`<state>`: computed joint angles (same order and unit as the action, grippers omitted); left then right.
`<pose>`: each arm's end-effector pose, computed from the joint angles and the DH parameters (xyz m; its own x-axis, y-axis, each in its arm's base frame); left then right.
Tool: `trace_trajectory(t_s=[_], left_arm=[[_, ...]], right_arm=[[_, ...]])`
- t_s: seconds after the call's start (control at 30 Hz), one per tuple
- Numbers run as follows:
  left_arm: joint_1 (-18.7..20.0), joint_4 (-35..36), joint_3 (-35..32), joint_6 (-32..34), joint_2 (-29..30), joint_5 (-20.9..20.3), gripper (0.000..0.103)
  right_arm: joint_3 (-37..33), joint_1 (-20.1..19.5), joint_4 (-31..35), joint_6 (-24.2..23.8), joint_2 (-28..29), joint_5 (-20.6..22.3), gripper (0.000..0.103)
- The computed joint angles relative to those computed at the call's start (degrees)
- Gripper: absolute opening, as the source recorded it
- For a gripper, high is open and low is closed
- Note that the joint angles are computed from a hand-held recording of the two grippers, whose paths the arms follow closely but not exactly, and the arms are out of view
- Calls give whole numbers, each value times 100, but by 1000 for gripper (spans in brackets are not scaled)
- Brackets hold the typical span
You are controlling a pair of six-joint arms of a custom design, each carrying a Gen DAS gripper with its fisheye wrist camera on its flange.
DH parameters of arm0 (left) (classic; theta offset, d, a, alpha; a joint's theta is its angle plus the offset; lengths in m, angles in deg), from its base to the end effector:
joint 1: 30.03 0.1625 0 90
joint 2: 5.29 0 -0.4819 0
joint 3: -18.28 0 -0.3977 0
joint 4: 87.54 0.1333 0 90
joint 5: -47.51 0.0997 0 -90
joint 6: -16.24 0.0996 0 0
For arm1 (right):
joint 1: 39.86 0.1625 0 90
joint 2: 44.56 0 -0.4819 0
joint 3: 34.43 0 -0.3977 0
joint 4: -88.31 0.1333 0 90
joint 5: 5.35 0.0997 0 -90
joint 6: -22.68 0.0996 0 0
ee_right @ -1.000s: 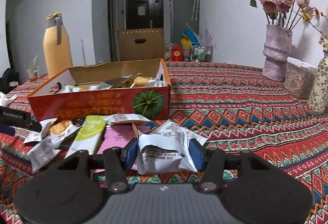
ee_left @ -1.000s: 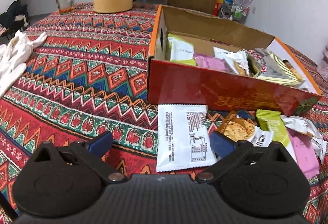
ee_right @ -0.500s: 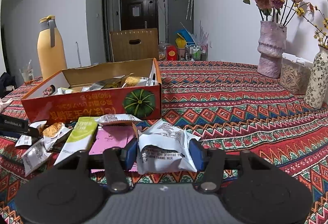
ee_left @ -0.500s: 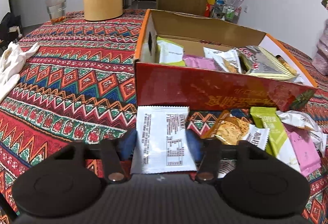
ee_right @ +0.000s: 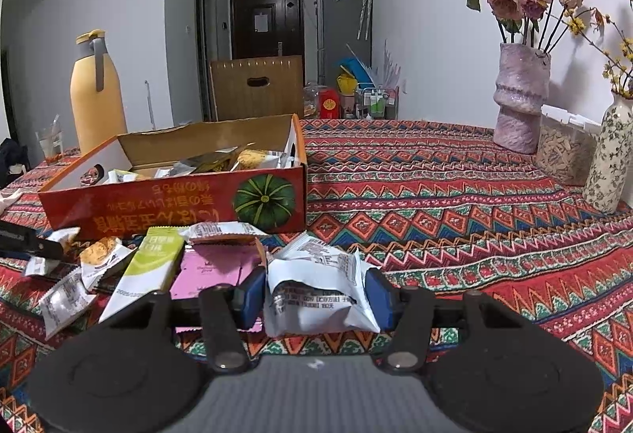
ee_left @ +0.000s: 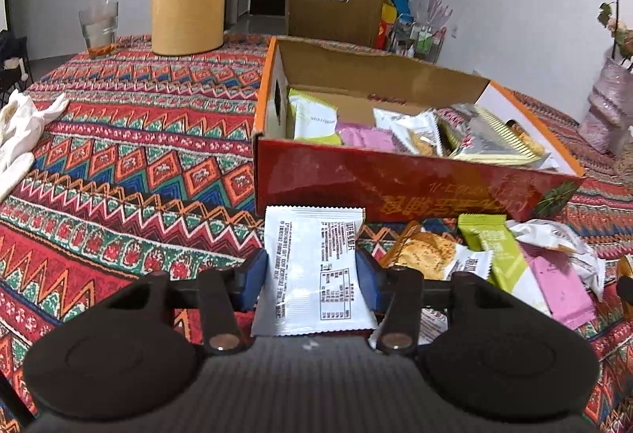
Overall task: Organize snacks
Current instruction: 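Carry the white pouch and white packet into the orange box and open both tools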
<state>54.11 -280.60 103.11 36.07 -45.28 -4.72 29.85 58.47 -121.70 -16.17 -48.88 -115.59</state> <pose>0.1146 -0.7865 0.2351 -0.7715 -0.2336 -0.5918 0.3354 0.6412 -0.6902 0.2152 -0.7875 -0.1057 -0.7114 -0.1847 0.6780 -0.6659 0.4855 -0.5665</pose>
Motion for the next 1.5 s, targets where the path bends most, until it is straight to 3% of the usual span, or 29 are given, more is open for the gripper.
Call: trace_trajectory(t_s=[0.53,0.9,1.2,1.5], left_arm=[[-125,-981,465,528,-226,-204,49],[-253,-1350,358,836,-280,-217,50],[-350,-1364,-72,964,-158,-208,50],[-402,-1096,-787,1072,176,-185,50]], right_arm=[[13,15,-290,-279,-60,188,53],[-404,59,-23,-388,57,421,53],[-1417,205,594,-687,428,669,53],[-3304,373,1829,-666,1168,838,53]])
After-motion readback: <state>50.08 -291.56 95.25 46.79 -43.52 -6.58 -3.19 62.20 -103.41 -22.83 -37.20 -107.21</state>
